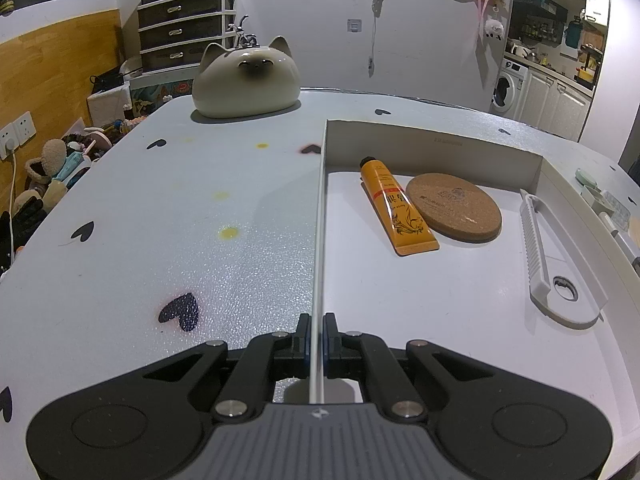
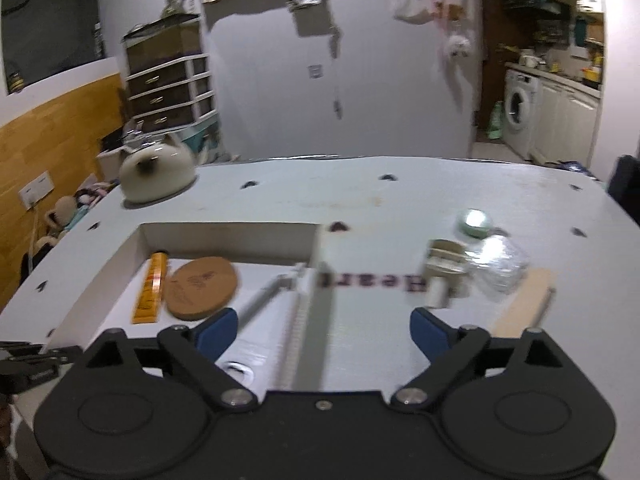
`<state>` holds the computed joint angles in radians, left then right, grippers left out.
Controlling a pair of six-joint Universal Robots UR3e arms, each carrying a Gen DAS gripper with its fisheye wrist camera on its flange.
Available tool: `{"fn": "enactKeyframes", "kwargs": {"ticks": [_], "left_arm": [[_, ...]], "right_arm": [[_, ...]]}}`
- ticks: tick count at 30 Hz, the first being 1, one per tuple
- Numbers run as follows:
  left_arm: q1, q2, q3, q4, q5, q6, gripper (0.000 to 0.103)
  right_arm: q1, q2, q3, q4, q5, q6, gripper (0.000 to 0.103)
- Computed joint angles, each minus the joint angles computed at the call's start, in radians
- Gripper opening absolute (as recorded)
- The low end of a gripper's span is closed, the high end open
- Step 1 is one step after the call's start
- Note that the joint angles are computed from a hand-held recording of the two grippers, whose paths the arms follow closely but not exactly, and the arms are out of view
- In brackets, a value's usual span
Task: Organize rigid objects
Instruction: 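Carry the white comb holder with the right tool into the tray and release, then move the right tool to the white charger plug and close on it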
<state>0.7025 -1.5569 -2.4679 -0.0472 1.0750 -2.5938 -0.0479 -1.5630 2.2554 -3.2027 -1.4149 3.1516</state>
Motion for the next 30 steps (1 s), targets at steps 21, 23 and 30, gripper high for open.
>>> {"fn": "enactKeyframes", "kwargs": {"ticks": [21,23,30], "left_arm": [[-0.009,-0.002,0.002,0.006,0.007,-0.004,0.004],[-0.005,-0.003,-0.003,0.01,0.003,-0.004,0.004],[0.003,-0.002,0.004,-0.009,-0.006,-0.006,0.003]], "right_arm": [[-0.258,0.267,0.061,-0.272,0.117,-0.011,0.066],[-0.233,0.301,0.027,-0.272,0.099,-0.011,0.063],[-0.157,0.396,-0.088,-0.229,0.006,0.005,0.06]]}}
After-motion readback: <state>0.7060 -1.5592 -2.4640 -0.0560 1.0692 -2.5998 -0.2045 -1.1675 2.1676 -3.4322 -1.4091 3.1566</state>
